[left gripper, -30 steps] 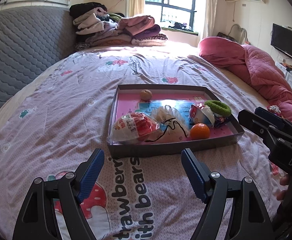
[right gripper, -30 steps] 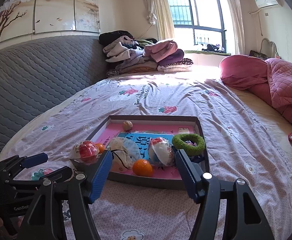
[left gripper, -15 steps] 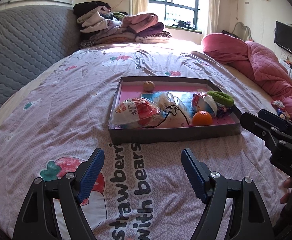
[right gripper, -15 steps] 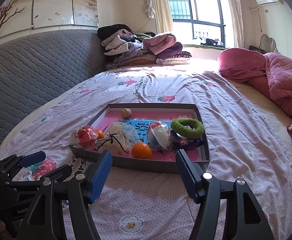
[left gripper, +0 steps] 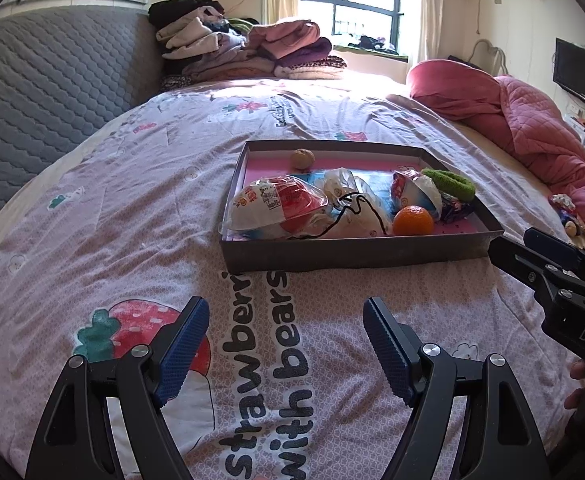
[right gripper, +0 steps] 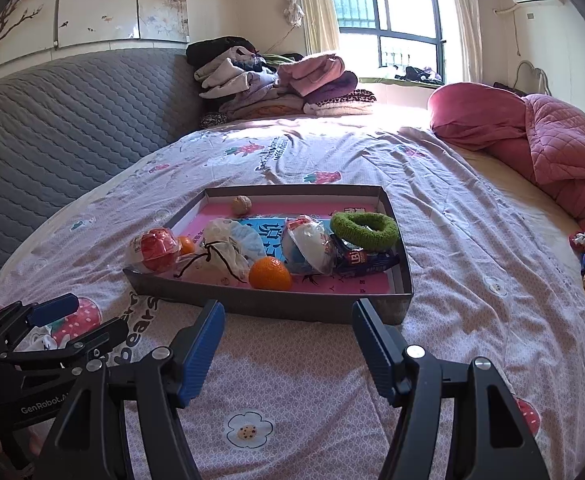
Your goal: Organize objects
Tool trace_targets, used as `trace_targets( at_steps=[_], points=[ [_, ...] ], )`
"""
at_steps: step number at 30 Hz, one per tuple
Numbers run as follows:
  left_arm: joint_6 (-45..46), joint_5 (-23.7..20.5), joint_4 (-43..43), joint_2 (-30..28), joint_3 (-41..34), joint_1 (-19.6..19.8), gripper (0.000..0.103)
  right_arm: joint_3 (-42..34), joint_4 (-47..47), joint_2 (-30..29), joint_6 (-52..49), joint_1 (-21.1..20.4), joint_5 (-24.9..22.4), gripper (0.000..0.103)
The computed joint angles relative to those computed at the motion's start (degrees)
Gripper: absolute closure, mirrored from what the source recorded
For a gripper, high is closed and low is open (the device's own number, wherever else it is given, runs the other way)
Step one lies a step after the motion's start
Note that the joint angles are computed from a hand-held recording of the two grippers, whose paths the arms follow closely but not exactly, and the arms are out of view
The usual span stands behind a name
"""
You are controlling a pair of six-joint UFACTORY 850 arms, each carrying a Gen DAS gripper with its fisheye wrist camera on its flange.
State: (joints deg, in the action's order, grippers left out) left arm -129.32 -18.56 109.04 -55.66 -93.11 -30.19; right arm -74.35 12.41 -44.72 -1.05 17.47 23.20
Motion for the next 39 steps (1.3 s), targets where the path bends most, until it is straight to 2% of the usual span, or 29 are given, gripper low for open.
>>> trace_targets(
  at_steps=[8,13,20,39],
  points=[
    [-1.2,0.6,1.1,-0.4,-0.1,0.2,0.023,0.5,-2.0,-0.1,2.5,-0.3,0.4,0.037],
    [1.0,0.8,-1.4,-0.9,-0.6,0.2,0.023,1.0,-2.4,0.1,3.0,-0.4,1.0,0.037],
    [1.0,0.7,-1.6,-1.1,-0.5,0.1,0.023,0.7,-2.6,-0.4,2.9,-0.5,-0.4,0.037],
    [3.2,1.6,-4.2,-1.6,-0.5,-0.1,0.023,1.3,-1.8,-1.0,2.4,-0.3,-0.5,0.037]
  ],
)
